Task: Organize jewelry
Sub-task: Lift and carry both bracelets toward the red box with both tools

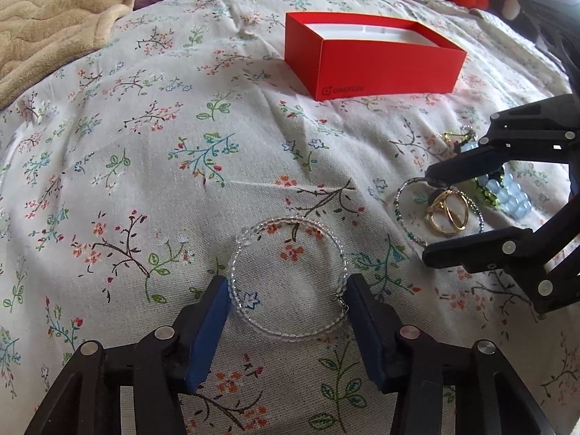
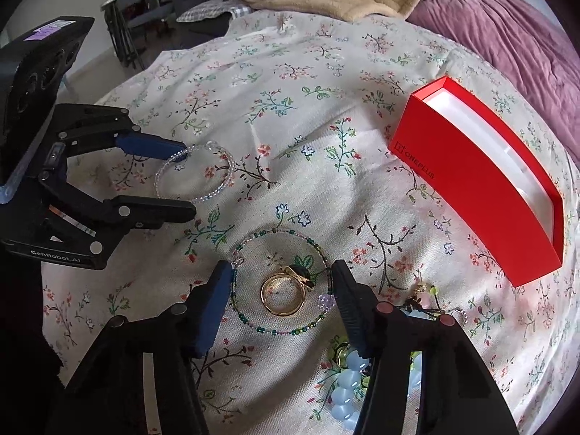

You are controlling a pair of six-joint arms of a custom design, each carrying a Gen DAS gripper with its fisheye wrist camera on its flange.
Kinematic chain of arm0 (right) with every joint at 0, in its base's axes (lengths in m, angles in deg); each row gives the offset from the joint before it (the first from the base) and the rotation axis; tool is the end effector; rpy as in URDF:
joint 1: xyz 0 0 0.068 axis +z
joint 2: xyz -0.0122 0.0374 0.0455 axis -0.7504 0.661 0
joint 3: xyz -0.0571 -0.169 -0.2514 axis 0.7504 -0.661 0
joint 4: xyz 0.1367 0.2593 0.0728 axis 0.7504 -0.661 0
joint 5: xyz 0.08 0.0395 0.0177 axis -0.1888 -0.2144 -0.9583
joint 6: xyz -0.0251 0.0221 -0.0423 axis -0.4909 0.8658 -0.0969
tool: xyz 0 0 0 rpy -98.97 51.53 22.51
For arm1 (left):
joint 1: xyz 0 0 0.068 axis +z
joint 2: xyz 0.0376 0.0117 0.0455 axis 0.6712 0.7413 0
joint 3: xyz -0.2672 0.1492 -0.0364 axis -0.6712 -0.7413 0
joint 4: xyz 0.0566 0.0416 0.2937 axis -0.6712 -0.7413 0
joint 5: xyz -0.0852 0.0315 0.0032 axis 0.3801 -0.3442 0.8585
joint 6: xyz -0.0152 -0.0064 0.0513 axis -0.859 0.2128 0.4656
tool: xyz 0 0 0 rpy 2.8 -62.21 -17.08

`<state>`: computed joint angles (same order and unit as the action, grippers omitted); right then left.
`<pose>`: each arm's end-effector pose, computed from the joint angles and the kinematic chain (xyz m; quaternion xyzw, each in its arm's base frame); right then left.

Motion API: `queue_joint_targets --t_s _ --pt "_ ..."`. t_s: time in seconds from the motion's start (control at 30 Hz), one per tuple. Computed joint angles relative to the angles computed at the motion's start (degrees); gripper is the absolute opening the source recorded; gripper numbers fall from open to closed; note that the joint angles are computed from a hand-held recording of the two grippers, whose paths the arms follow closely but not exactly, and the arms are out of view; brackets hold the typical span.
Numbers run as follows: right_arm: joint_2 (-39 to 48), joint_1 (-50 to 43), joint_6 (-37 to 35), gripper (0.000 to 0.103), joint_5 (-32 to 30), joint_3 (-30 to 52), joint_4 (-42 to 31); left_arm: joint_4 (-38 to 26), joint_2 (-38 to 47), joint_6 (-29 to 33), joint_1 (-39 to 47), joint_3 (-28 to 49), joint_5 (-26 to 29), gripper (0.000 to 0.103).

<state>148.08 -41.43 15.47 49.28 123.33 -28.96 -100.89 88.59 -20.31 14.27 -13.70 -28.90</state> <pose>0.3478 0.0566 0.2597 -0.4034 0.8815 0.1269 0.2099 0.2882 -0.1495 0.2459 0.1553 0.9378 -0.0617 0.3043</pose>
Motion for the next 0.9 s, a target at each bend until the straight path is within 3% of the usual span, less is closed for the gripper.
queue_joint_targets --t_s 0.43,0.9 --pt "-2.1 -1.7 2.2 0.059 -2.3 2.7 -1.0 -1.3 -1.8 -0.1 0.2 2.5 -2.1 0.055" --pt "-0.9 -5.7 7.5 0.059 -4.3 10.7 -1.7 -5.9 4.1 -2.2 -3.1 15.5 -7.5 0.055"
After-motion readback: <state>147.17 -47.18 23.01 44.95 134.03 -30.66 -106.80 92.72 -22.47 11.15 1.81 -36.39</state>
